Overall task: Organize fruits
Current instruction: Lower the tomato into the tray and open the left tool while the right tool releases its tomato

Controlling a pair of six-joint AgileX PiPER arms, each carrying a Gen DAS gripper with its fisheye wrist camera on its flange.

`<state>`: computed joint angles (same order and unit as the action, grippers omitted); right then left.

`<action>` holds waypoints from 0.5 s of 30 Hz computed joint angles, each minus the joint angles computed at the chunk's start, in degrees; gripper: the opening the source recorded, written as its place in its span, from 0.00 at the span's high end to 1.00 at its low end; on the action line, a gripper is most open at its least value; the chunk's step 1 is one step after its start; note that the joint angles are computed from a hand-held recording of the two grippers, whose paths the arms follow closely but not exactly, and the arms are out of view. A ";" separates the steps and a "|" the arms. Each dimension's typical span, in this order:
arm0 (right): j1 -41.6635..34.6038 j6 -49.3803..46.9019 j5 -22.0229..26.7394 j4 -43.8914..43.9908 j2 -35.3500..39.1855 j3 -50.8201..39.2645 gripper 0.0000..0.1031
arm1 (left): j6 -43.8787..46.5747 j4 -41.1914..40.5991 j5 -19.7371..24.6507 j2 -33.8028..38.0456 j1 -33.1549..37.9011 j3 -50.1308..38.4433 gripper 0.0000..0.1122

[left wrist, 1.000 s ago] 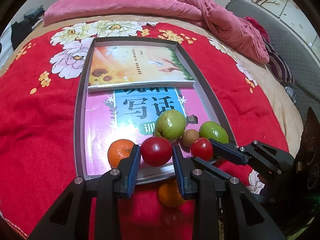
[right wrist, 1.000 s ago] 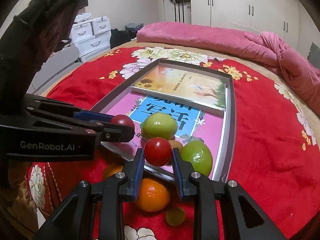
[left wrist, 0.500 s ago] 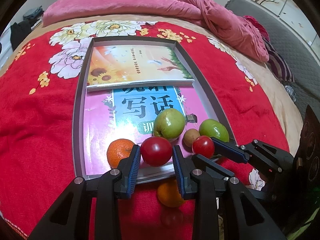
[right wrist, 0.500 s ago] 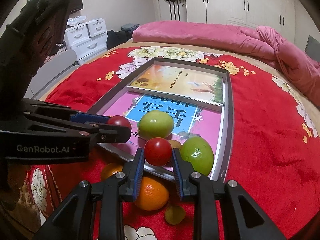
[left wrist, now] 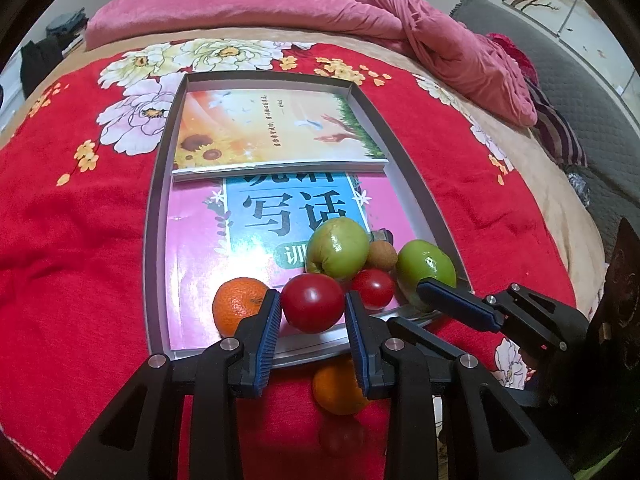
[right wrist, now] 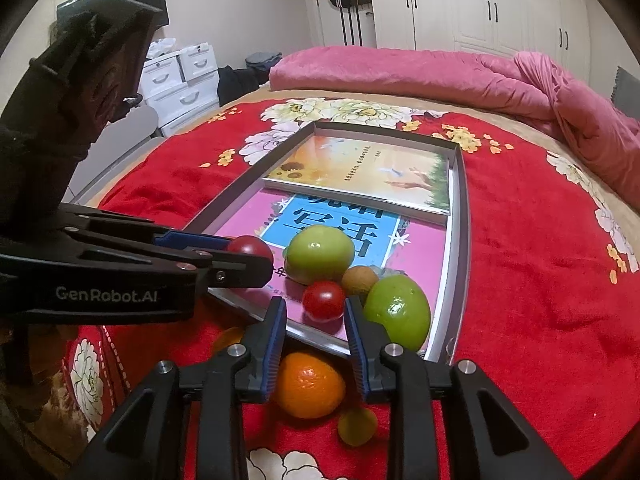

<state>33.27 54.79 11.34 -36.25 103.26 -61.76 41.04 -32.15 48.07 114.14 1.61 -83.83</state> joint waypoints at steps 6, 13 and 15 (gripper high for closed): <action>0.21 6.02 0.16 -5.88 -0.98 0.76 0.67 | -0.05 -0.02 -0.02 0.03 0.04 -0.04 0.70; 0.39 10.85 0.82 -10.71 -1.58 1.07 0.62 | -0.08 -0.20 -0.12 0.07 0.13 0.08 0.70; 0.46 11.77 1.16 -11.71 -1.66 1.04 0.60 | -0.20 -0.20 0.05 0.08 0.17 0.04 0.70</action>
